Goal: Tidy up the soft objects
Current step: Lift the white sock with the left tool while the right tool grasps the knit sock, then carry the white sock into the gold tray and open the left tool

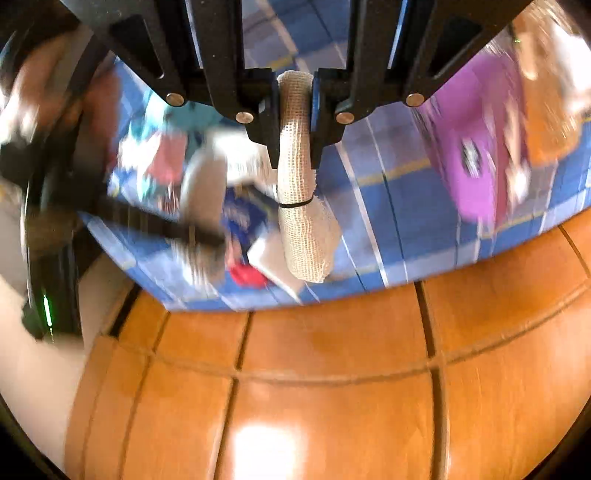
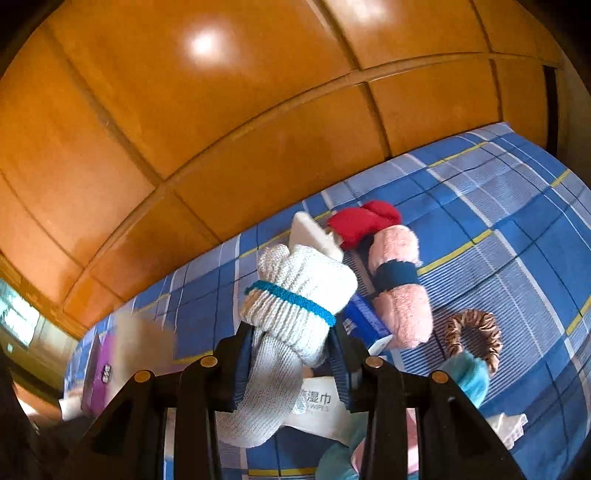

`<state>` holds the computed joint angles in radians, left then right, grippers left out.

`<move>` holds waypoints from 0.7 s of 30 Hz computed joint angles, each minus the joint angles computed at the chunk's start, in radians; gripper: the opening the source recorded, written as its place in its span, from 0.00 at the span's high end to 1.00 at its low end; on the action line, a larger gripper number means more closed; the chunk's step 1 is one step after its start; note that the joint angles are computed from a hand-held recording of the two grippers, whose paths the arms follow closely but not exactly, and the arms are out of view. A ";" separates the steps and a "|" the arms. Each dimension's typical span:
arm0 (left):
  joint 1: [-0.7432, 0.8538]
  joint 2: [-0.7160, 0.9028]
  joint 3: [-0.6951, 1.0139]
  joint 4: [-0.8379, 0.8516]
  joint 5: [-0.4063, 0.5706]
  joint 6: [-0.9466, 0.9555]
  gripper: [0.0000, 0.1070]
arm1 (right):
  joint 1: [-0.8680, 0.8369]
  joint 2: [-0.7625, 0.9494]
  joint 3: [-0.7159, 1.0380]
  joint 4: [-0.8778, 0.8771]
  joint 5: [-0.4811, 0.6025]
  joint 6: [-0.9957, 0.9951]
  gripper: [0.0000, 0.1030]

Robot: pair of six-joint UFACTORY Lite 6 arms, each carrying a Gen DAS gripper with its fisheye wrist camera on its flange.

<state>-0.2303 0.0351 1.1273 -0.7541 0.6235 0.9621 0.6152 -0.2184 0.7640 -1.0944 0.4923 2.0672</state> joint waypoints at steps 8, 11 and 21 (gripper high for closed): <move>0.191 0.302 0.579 0.103 0.094 -0.196 0.88 | 0.082 0.187 0.140 0.048 -0.014 -0.207 0.64; 0.313 0.364 0.687 0.097 0.120 -0.175 0.88 | 0.125 0.269 0.209 0.071 -0.017 -0.301 0.64; 0.779 0.374 0.511 -0.113 0.149 0.174 0.88 | 0.217 0.586 0.484 0.430 0.045 -0.811 0.64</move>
